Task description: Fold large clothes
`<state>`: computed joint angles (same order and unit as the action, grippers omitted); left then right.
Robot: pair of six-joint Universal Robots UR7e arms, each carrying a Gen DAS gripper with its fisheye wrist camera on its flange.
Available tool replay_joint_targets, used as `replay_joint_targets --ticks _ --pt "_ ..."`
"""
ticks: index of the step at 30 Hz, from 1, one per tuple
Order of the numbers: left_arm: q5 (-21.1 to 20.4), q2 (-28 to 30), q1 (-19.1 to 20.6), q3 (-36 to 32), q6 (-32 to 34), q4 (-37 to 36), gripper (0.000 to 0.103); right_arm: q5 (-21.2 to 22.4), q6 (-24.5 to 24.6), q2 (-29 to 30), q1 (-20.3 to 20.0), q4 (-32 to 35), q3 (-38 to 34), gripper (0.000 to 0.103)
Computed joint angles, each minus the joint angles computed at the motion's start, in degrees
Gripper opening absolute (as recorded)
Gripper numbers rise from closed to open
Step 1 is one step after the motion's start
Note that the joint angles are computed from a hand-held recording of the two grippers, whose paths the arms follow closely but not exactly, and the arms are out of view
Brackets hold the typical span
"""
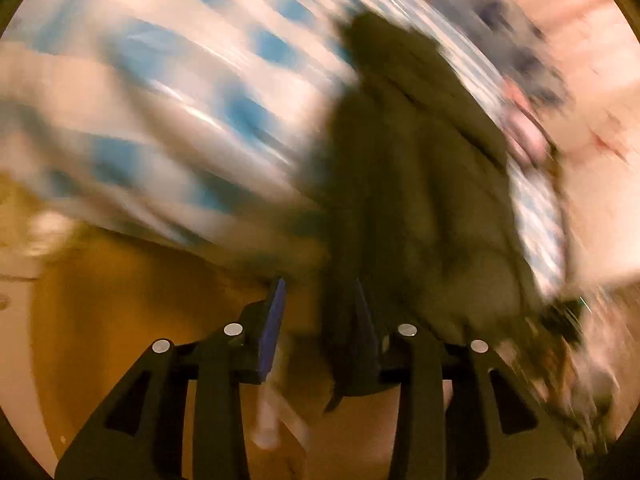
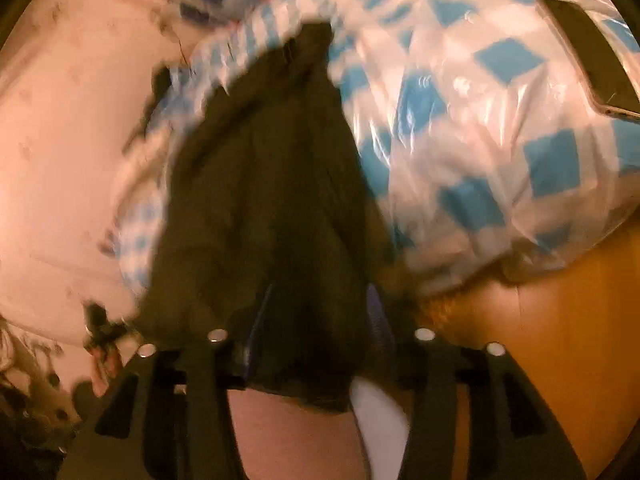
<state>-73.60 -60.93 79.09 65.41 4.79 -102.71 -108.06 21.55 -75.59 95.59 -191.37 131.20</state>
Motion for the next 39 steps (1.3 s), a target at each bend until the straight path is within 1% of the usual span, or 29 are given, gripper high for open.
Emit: replay_joint_targets --ticks 1,2,3,5,7,8,9,10,11,12,13,15,16,17,19,20,21,22,23,25,26,27,28,31,32,33,34,37,39 --pt "1.63 -0.68 -0.66 0.65 0.01 -3.67 0.041 0.33 -1.78 1.79 0.77 -3.6 -0.86 0.065" --pt "2.62 -1.33 -1.29 1.88 0.46 -6.45 0.043 1.61 -3.59 3.64 1.56 -4.8 -2.67 0.072" --pt "1.91 -2.22 -2.33 3.4 2.34 -11.63 0.046 5.29 -5.38 5.52 1.52 -5.0 -4.48 0.072" --pt "-5.28 -3.47 -3.07 6.41 5.75 -17.46 0.056 12.21 -7.4 9.54 0.46 -4.29 -7.68 0.072" --pt "-14.28 -3.29 -3.39 9.07 7.8 -18.55 0.058 14.57 -7.54 13.0 -0.44 -0.99 -10.44 0.072" --pt "-17.28 -2.76 -3.34 9.78 8.24 -17.1 0.058 13.5 -7.32 14.63 -0.7 1.07 -11.6 0.072" --pt "-18.36 -1.48 -3.63 10.21 8.66 -13.58 0.058 10.02 -6.41 15.95 -0.53 4.44 -12.79 0.072" --pt "-17.05 -0.4 -3.84 10.72 9.18 -11.08 0.058 7.49 -6.5 17.49 -1.28 7.17 -13.24 0.072" --pt "-13.33 1.48 -3.88 11.22 9.94 -7.0 0.058 7.36 -5.36 17.88 -2.12 7.5 -12.65 0.073" --pt "-12.02 2.7 -3.48 11.42 10.36 -5.26 0.061 9.62 -2.67 17.45 -3.25 5.44 -10.91 0.073" --pt "-13.1 3.07 -2.43 12.21 8.76 -5.87 0.061 11.51 -1.76 16.41 -4.22 4.6 -9.44 0.074" --pt "-16.04 3.67 -0.79 9.51 5.01 -2.85 0.06 10.67 -2.77 13.81 -4.0 2.53 -7.35 0.076" --pt "-17.36 2.74 -0.43 8.97 5.39 -3.75 0.06 11.51 -3.36 12.63 -4.15 0.54 -6.29 0.076" --pt "-19.22 1.51 0.05 8.94 6.69 -5.82 0.061 12.56 -3.67 11.58 -4.58 -2.29 -4.93 0.08" --pt "-20.91 0.13 0.98 7.67 5.86 -7.3 0.062 11.45 -2.04 9.15 -5.63 -7.21 -2.54 0.095" --pt "-21.87 -0.43 1.71 7.11 4.66 -8.33 0.072 12.96 -1.54 8.3 -7.3 -8.73 -1.48 0.095" --pt "-22.33 -0.94 2.62 6.54 2.97 -9.95 0.081 16.86 -1.1 7.88 -9.83 -8.78 -0.71 0.096" --pt "-21.73 -1.21 3.15 6.18 1.88 -10.41 0.082 21.01 -1.36 8.11 -12.44 -9.19 0.15 0.096" --pt "-21.75 -0.94 3.77 5.62 1.74 -9.91 0.086 23.63 -1.02 8.27 -14.71 -8.71 0.63 0.096" --pt "-24.21 1.35 6.45 2.53 2.87 -5.49 0.088 29.49 -0.12 9.68 -19.52 -7.22 1.24 0.096" --pt "-23.77 2.44 7.26 1.42 2.63 -4.54 0.088 32.43 0.27 10.83 -21.66 -8.4 2.09 0.096" --pt "-23.14 3.26 8.14 1.21 1.81 -3.54 0.088 37.17 0.53 12.9 -24.17 -10.98 2.67 0.096" --pt "-24.11 4.31 9.11 0.62 1.37 -1.9 0.088 40.26 0.37 13.86 -25.52 -12.12 2.79 0.096" --pt "-31.11 5.94 11.09 2.1 1.03 -3.11 0.088 50.19 -0.39 17.48 -28.65 -17.87 3.44 0.096" --pt "-35.33 6.44 11.57 2.12 1.44 -3.2 0.089 53.19 -0.66 18.41 -29.38 -19.48 3.5 0.096" --pt "-37.31 6.73 11.66 2.75 1.92 -3.94 0.092 55.12 -0.81 18.94 -29.65 -20.09 3.28 0.096" --pt "-37.63 6.87 11.33 2.93 2.35 -4.07 0.092 55.92 -1.36 19.15 -29.68 -19.29 2.66 0.096" --pt "-34.87 8.51 9.83 1.59 3.77 -1.43 0.093 54.32 -2.61 19.64 -28.73 -13.22 -0.59 0.096" --pt "-35.17 9.69 9.36 0.29 5.1 1.29 0.093 54.5 -2.77 19.89 -28.31 -11.86 -0.93 0.096"
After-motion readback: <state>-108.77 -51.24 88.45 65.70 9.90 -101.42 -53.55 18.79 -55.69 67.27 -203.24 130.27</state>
